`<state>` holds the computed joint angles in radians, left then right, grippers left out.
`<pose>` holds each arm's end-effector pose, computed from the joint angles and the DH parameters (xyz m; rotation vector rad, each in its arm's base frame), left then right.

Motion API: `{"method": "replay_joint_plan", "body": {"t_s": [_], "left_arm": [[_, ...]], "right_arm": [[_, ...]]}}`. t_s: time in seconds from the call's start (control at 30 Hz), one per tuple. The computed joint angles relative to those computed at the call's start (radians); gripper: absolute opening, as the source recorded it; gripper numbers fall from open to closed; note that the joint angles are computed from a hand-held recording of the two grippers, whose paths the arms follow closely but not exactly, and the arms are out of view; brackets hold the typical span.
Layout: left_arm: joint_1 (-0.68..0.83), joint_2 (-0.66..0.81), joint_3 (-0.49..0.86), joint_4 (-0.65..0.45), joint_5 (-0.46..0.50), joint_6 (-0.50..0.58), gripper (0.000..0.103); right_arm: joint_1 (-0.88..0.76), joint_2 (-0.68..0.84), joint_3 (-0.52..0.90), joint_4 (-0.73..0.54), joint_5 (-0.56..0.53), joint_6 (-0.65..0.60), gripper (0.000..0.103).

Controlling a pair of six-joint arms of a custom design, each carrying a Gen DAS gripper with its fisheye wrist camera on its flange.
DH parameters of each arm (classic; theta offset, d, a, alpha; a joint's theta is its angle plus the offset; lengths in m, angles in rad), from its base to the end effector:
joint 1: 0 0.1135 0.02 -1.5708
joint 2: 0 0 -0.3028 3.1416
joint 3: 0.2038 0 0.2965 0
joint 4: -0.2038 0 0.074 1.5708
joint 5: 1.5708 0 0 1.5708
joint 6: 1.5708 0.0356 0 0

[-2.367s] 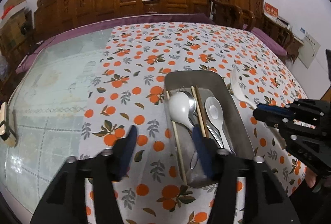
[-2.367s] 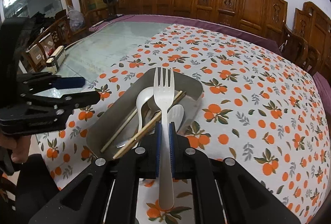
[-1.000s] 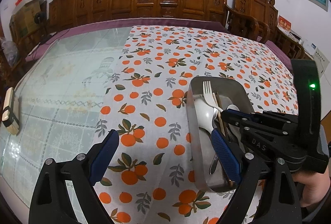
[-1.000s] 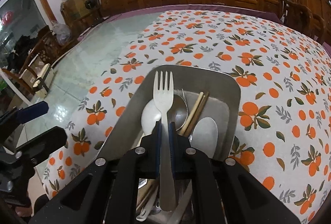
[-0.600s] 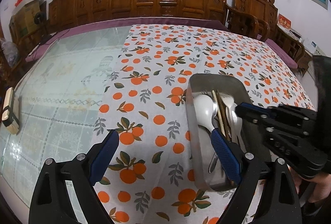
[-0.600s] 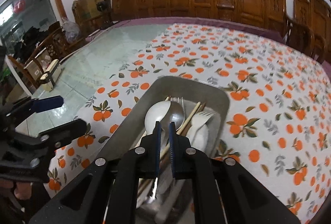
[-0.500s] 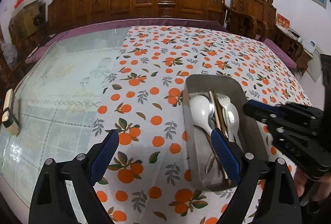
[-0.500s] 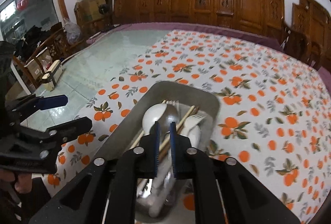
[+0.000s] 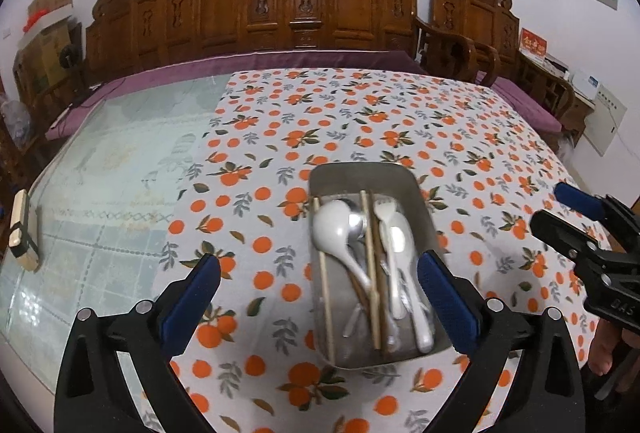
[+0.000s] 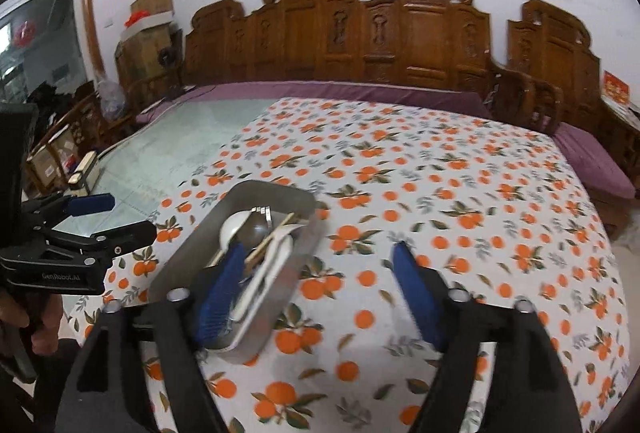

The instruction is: Organize utensils

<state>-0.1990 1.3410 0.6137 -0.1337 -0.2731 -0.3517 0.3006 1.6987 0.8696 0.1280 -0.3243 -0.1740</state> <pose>0.2748 -0.0456 0.1780 -0.3034 2.3717 0.0751 0.3609 0.1237 0.1708 -0.6977 2.1547 0.4350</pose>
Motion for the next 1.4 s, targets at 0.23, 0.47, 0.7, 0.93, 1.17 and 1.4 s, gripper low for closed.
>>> {"method": "replay_joint_plan", "body": {"t_s": [0.23,0.47,0.7,0.93,1.17,1.4], "left_arm": [[-0.119,-0.008,0.022,-0.036,-0.075,-0.072,0.095],[-0.286,-0.018,0.051,-0.087,-0.2,-0.178,0.095],[-0.415,-0.053,0.087,-0.157,-0.279,-0.27,0.095],[-0.531,-0.087,0.145,-0.281,-0.381,-0.351,0.095],[-0.627,-0.137,0.209,-0.411,-0.492,-0.418,0.095],[-0.738,-0.17,0.286,-0.544,-0.64,-0.485,0.095]], "right_arm": [[-0.087,-0.098,-0.078,0.003,-0.027,-0.009,0.1],[-0.188,-0.226,-0.16,-0.01,-0.071,-0.029,0.1],[-0.274,-0.343,-0.211,-0.055,-0.123,-0.043,0.1],[-0.337,-0.433,-0.232,-0.095,-0.166,-0.044,0.1],[-0.386,-0.567,-0.246,-0.149,-0.219,-0.036,0.1],[-0.445,-0.719,-0.24,-0.215,-0.293,-0.019,0.1]]}}
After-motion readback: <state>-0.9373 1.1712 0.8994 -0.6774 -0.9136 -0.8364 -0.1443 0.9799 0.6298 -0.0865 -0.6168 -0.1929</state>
